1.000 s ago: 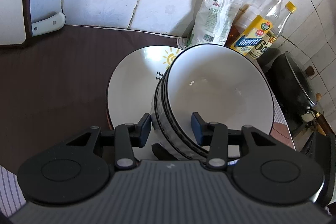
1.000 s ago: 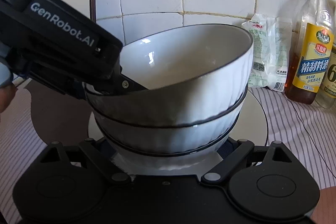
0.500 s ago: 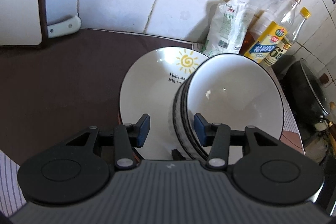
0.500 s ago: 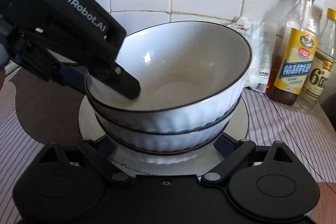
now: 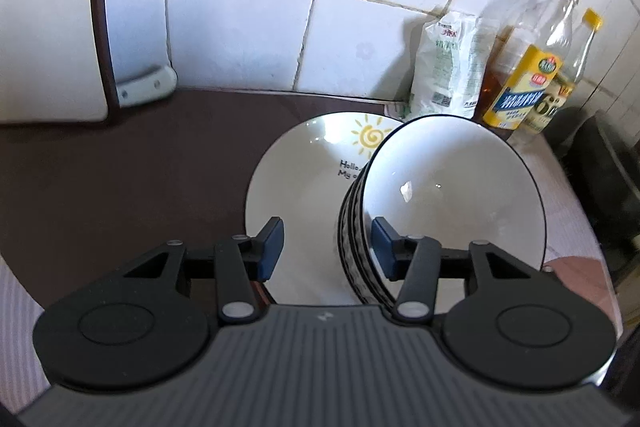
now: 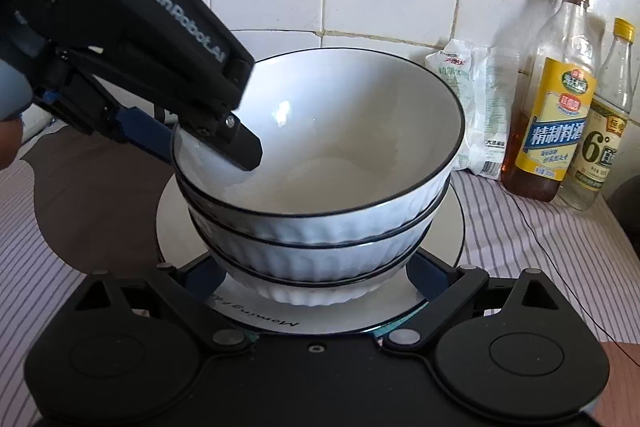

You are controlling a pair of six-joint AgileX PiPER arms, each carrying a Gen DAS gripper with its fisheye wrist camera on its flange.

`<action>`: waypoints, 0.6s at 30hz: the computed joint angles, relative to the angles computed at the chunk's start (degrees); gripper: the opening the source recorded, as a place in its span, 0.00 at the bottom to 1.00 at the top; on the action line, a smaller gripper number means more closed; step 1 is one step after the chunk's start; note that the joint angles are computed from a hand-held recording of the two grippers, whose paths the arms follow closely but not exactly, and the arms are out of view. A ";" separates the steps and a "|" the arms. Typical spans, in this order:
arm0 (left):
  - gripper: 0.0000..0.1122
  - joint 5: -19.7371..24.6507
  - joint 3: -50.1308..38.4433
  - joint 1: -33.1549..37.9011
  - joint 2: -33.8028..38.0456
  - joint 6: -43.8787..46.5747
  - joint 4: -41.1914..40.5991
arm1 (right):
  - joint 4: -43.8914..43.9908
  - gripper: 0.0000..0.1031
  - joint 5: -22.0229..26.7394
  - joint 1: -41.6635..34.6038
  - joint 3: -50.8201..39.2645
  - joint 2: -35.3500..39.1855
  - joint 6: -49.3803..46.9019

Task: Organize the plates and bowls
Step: 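Lower the bowls onto the sun plate and open both grippers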

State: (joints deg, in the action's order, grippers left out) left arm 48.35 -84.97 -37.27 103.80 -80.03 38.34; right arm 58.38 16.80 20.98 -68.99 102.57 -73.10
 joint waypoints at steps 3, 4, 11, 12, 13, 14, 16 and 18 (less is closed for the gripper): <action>0.42 3.14 -2.23 -1.16 1.14 0.27 1.24 | 9.63 0.96 -2.57 0.81 2.98 -1.44 -9.28; 0.44 4.29 -2.68 -1.73 1.33 -0.27 2.44 | 11.66 0.96 -3.20 1.07 3.66 -1.87 -11.31; 0.52 5.63 0.07 -3.83 -2.95 -4.60 5.91 | 0.53 0.97 -4.91 2.12 10.21 -10.10 2.56; 0.52 6.45 0.84 -4.51 -3.97 -5.75 6.48 | -1.37 0.97 -4.76 2.07 11.59 -11.92 4.29; 0.52 7.18 1.26 -5.13 -4.67 -6.52 6.82 | -0.96 0.97 -5.03 1.99 12.98 -13.63 3.90; 0.53 7.76 1.90 -5.75 -5.60 -7.29 7.08 | -0.37 0.97 -5.22 1.95 14.35 -15.46 3.48; 0.53 9.29 2.42 -7.06 -7.28 -7.79 6.69 | -4.53 0.97 -3.25 1.08 15.37 -18.55 8.20; 0.53 11.42 2.44 -8.74 -8.95 -8.56 6.79 | -8.86 0.97 -0.69 -0.21 15.15 -20.75 13.87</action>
